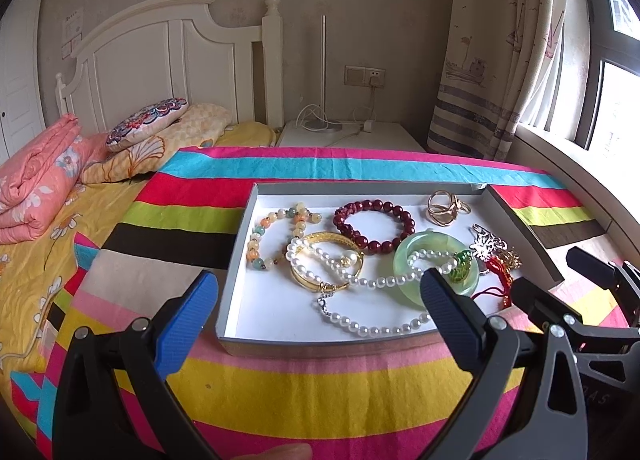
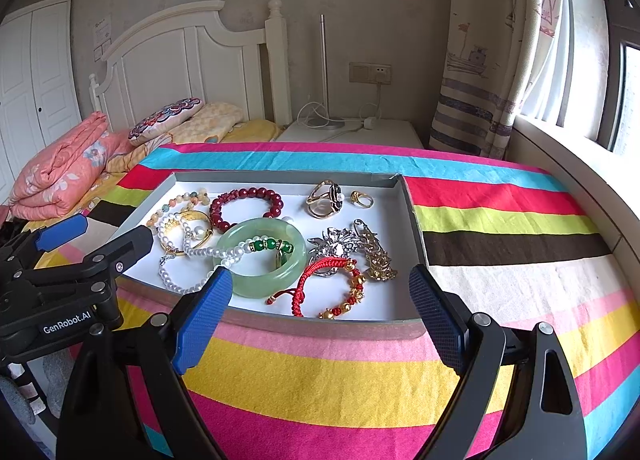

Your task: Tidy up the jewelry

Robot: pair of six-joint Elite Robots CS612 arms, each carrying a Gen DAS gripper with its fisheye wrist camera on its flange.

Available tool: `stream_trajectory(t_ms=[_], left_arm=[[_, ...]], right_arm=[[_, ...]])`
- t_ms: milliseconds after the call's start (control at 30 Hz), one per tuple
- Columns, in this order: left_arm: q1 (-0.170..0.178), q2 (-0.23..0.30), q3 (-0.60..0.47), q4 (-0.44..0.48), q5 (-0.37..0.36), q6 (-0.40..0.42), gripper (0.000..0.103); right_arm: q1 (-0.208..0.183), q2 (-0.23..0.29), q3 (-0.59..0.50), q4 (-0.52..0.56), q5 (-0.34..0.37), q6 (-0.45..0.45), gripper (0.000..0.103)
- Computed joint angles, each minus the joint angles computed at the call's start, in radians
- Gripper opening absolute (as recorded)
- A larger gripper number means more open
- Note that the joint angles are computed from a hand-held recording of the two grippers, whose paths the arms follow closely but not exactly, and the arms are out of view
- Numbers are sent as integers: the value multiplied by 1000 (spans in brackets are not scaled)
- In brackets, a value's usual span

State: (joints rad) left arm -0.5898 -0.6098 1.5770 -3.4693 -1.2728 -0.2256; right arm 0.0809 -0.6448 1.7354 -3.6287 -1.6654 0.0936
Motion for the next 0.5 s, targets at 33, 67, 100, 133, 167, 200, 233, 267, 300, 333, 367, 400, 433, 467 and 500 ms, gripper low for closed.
stream_trajectory(t_ms=[33,67,100,133,167,200,233,267,300,333,367,400,433,467,500], left_arm=[[0,0,0,2,0,-1,100],[-1,0,-1,3,2,-4,100],[-1,0,0,4,2,-7,100],[0,-1,0,5,-2,-10,100],[2,-1,-1,10,-9,-16,100],[4,-2,-1,16,-17,-23,100],[6,-2,-2,25,-27,-31,100],[8,-3,-3,34,-30,-40,100],[6,-3,-2,39,-19,-50,100],[2,-3,2,35,13,-61,100],[-4,0,4,22,49,-69,100],[-5,1,6,11,62,-69,100],[-5,2,7,2,57,-65,100],[-5,2,7,2,54,-61,100],[-5,2,7,4,56,-55,100]], right_arm=[[0,0,0,-1,-1,-1,86],[1,0,1,-2,-3,-1,86],[1,-1,1,-3,-5,-2,86],[2,-1,1,-3,-5,-2,86],[2,-1,1,-3,-6,-3,86],[2,-1,1,-3,-6,-3,86],[2,-1,1,-3,-6,-3,86],[2,-1,1,-3,-6,-3,86],[2,-1,1,-3,-6,-3,86],[2,-1,1,-3,-6,-3,86],[2,-1,1,-3,-6,-3,86],[2,-1,1,-2,-5,-3,86],[2,-1,1,-1,-5,-3,86],[2,-1,0,-1,-5,-4,86],[2,-1,0,-1,-5,-6,86]])
